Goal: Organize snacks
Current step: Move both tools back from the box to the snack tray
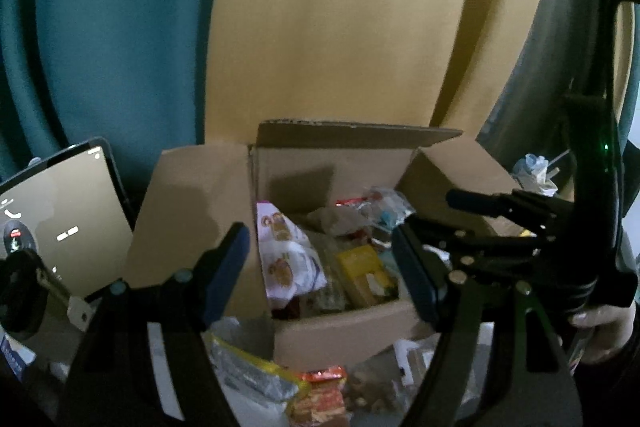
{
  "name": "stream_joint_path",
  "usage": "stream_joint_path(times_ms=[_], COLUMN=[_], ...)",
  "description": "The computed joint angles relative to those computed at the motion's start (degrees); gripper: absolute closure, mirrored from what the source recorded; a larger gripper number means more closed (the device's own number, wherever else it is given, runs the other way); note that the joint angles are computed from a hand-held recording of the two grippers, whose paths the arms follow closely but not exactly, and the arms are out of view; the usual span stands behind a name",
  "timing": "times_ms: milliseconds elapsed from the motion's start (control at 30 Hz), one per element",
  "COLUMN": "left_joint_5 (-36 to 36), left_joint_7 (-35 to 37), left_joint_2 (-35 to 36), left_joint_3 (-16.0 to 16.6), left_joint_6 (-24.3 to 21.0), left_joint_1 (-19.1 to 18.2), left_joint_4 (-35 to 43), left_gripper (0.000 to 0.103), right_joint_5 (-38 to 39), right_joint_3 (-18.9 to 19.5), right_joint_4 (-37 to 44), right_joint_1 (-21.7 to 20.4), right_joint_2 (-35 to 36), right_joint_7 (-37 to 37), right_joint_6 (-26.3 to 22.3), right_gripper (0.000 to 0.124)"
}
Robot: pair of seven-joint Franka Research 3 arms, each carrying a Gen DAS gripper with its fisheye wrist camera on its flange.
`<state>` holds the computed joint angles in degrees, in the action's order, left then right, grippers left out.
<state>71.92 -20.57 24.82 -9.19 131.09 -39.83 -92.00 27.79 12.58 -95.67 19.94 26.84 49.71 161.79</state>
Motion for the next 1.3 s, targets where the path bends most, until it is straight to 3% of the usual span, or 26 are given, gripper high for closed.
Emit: stream_joint_path(times_ms=[400,867,1133,1300], left_joint_5=[0.2,-2.9,-6.6,-9.9], left_joint_7=[-1.2,-2.9,-4.4,-3.2], left_joint_2=[0.3,3.4,8.7,13.3], left_joint_3=[-1.6,-2.1,-2.1,-1.4], left_joint_6=[-5.0,-8.8,-6.5,-2.8], left_joint_1=[-3.9,-9.0,-11.6,-13.4], left_joint_4=[1.1,3.6,6.5,10.0], left_gripper=[0.029,0.029,0.029,0.029], right_joint_5=[12.6,30.5,36.9,39.5], right_joint_3=[3.2,-1.1,-4.1,-5.5], right_joint_4=[-13.0,-23.6,-30.3,-34.2], right_joint_1=[-4.6,-4.2,-3.3,-3.5], right_joint_2=[-10.3,-19.3,-22.0,-23.1], right_joint_7=[-12.1,-28.9,-36.6,-39.8], right_joint_6=[3.7,3.0,1.1,0.1], right_gripper=[0.057,0.057,0.057,0.057])
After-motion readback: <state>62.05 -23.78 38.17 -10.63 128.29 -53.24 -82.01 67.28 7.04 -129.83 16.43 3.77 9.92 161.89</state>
